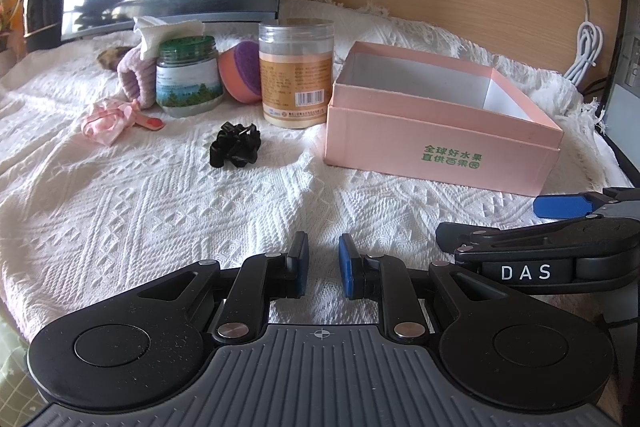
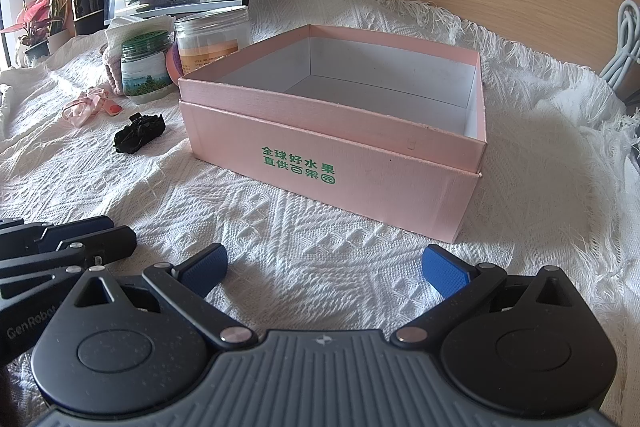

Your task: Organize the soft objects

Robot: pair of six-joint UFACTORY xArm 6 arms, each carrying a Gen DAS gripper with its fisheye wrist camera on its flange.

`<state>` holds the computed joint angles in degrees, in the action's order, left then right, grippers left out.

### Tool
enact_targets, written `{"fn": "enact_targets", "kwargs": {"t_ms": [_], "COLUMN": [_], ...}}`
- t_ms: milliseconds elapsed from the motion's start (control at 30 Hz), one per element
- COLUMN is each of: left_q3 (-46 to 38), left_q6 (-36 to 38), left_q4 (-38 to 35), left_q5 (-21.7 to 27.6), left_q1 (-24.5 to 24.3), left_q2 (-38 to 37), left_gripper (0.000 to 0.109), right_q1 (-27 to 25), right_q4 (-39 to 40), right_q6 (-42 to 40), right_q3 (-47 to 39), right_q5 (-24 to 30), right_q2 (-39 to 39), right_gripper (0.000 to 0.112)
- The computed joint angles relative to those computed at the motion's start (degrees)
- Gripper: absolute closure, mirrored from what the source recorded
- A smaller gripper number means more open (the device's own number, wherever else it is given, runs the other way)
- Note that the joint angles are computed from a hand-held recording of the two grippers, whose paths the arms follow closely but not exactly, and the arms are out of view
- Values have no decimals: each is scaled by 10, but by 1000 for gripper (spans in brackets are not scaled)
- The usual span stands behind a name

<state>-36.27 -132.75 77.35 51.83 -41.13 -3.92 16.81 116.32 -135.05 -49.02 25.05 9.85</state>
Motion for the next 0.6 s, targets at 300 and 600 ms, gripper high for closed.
{"fn": "enact_targets", "kwargs": {"t_ms": [300,600], "left_q3": [48,126], "left_q6": [98,155], "left_q4": [6,61], "left_q5": [-126,-472], "left_q1": [65,300], "left_q2": [-69,-155], "left_gripper": [89,92], "right_q1": [17,44], "right_q4": [-212,-421], "right_q6": [199,433], "right_q3": [-16,-23], "right_q5": [-46,-93], "right_q2": [-1,3], "right_gripper": [9,10]}}
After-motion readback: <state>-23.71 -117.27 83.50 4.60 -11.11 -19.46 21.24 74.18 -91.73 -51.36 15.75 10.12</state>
